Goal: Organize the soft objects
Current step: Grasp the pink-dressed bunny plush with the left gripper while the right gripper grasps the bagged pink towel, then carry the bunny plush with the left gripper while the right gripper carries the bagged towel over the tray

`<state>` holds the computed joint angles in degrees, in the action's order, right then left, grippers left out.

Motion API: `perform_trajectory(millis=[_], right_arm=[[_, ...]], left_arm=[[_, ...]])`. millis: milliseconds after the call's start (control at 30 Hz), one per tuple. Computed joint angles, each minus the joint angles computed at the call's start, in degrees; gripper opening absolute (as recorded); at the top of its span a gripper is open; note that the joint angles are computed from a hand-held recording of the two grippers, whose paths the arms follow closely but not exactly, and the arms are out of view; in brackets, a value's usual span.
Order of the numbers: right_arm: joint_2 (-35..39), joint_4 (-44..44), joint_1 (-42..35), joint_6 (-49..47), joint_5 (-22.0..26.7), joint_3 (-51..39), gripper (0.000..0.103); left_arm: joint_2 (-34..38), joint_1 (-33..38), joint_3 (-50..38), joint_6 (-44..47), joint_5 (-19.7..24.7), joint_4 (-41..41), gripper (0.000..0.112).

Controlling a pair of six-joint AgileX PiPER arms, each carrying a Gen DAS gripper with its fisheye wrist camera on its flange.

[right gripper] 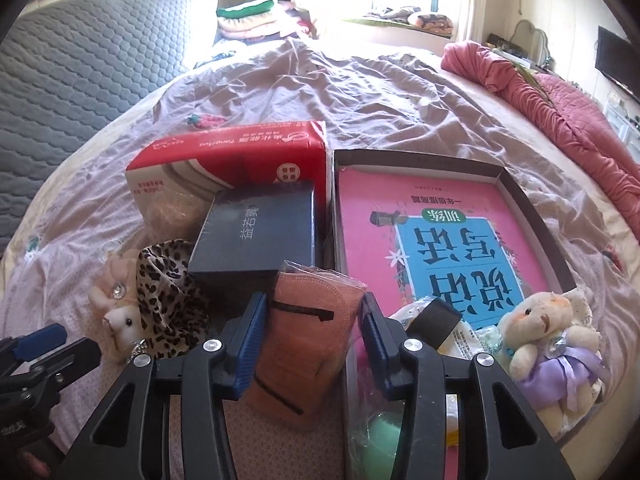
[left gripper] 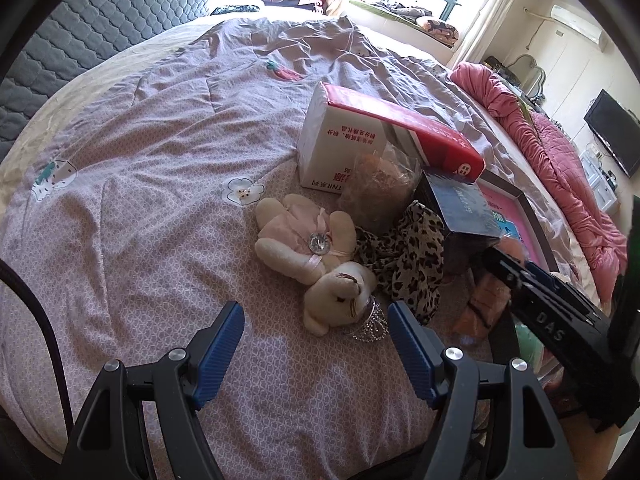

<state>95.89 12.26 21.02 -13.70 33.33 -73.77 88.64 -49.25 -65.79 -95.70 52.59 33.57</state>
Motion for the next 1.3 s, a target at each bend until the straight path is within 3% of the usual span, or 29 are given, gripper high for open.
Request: perform_trajectory(millis=[200, 400, 633, 700, 900, 1167, 1300], right_arm=[[-1.46, 10.38, -3.08, -9.65, 0.72, 0.25, 0.046], [-1.9, 13.28, -3.7, -12.08, 1.57, 0.78, 0.046], [-2.31, 15.57, -4.0, -14.76, 1.77, 1.31, 0.046], [-2.44, 15.5, -4.05, -14.99, 1.73, 1.41, 0.046], [-2.99, 17.12, -4.9, -16.91, 2.14, 1.62, 0.046], [-4.76, 19.08, -6.21, -19.04, 2.81, 2.47, 0.046], [-5.78, 19.67, -6.77, -19.6, 3.36, 2.84, 0.046]], left_arm=[[-1.66, 4.79, 4.83, -2.53, -10.0, -1.71, 0.078], [1.1, 9.06, 4.86, 0.15, -14.62, -5.82, 0.078], [4.43, 10.59, 2.28, 2.09, -14.93, -6.89, 0.074], [4.44, 11.36, 2.88, 1.43, -16.41, -6.63, 0.055], [4.92, 12.26, 2.51, 5.27, -17.44, -8.45, 0.038], [0.76, 8.2, 4.74, -1.41, -15.55, -1.49, 0.037], [-2.06, 5.56, 4.97, -5.38, -11.94, 2.39, 0.037]])
